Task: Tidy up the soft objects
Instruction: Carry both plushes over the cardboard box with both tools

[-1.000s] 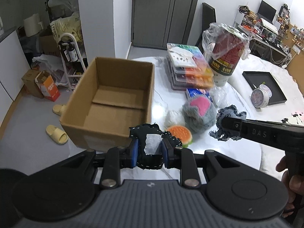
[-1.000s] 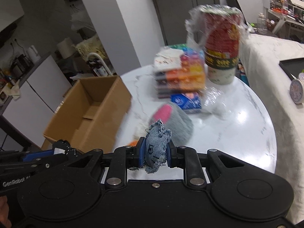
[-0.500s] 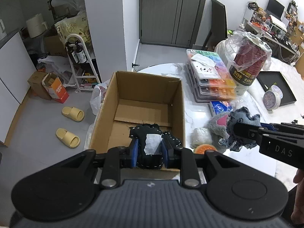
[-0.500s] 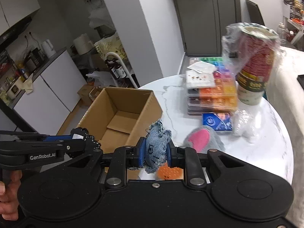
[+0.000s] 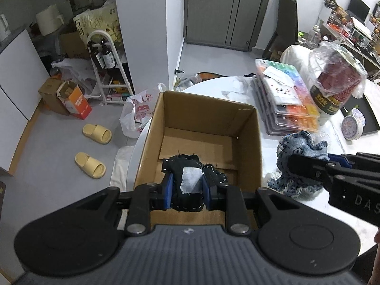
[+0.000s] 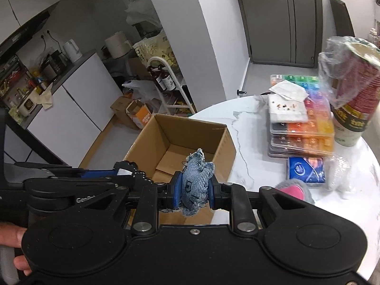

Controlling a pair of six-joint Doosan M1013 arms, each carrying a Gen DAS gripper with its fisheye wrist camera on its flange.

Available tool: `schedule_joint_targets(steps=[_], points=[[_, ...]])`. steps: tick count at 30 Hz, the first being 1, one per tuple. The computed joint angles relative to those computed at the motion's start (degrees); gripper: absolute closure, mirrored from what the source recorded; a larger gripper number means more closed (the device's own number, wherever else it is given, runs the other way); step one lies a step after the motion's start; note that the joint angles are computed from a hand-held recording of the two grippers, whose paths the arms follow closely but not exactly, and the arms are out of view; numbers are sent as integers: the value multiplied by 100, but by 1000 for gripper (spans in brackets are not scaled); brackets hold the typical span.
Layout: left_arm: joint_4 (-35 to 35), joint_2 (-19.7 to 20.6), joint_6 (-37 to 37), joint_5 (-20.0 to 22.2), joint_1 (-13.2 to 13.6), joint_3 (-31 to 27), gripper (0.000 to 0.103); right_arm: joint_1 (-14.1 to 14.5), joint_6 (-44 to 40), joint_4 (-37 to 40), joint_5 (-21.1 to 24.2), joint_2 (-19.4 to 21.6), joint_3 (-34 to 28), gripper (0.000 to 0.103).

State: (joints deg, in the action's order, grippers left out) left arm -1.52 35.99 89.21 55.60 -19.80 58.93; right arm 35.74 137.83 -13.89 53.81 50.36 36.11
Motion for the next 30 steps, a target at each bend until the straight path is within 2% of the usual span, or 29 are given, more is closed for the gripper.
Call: schedule_joint_targets(steps=[8,20,28,30], points=[[-21,481,-48,455,42,-743,78,-55,-108,132,388,332,-631,81],[76,1085,-120,988,6,-1651,77,-81,-36,184,604,511,-939,81],[53,1378,-228,1276,13,-2004,76,-110,143,158,714,591,-1019,81],[-20,1400,-258,1220,29,-2011,75,-112,171,155,705,605,-1030,81]])
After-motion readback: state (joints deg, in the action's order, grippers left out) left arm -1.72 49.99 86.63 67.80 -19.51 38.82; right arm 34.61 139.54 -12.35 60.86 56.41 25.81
